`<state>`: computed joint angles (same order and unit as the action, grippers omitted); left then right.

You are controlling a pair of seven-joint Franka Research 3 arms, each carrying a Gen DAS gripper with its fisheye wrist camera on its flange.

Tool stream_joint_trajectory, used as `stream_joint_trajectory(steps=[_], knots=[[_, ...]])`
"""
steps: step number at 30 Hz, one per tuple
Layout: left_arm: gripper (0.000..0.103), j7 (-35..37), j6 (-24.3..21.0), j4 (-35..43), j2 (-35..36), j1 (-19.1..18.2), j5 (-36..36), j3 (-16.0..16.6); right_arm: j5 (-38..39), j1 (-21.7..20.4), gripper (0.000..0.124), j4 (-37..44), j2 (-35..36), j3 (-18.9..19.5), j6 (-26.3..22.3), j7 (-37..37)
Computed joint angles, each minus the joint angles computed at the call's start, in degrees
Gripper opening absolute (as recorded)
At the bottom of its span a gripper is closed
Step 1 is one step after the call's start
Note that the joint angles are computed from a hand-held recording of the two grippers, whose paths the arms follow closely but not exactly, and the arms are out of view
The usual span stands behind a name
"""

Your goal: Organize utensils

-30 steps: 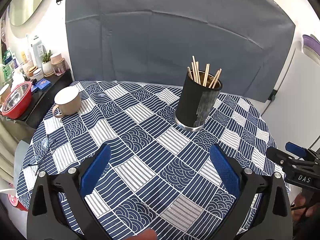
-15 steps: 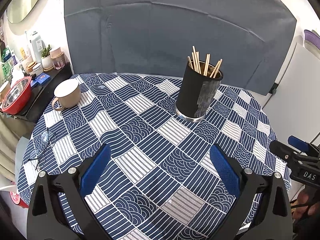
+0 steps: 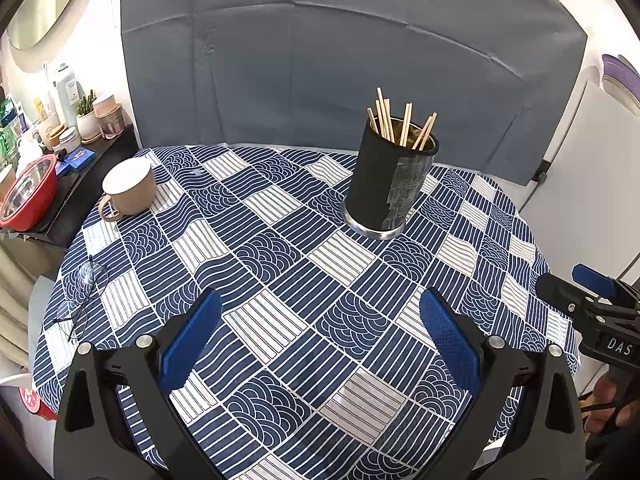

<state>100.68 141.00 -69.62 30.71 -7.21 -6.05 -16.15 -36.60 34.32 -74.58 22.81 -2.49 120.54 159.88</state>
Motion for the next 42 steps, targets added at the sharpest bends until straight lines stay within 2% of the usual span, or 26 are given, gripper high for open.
stream_joint_trajectory(steps=[29, 35, 42], knots=[[0.097, -0.79, -0.97, 0.82, 0.53, -0.21, 1.02, 0.43, 0.6, -0.28, 0.094, -0.39, -0.26, 0.15, 0.34, -0.03], [0.097, -0.68, -2.44, 2.08, 1.28, -0.15, 0.89, 0.38, 1.13, -0.29, 0.094, 0.47, 0.45, 0.13, 0.19, -0.72], [0.097, -0.18, -1.8, 1.29, 0.85, 0.03, 0.69, 0.31, 1.79, -0.06, 0.094, 1.22, 1.0, -0.11, -0.38, -1.04]])
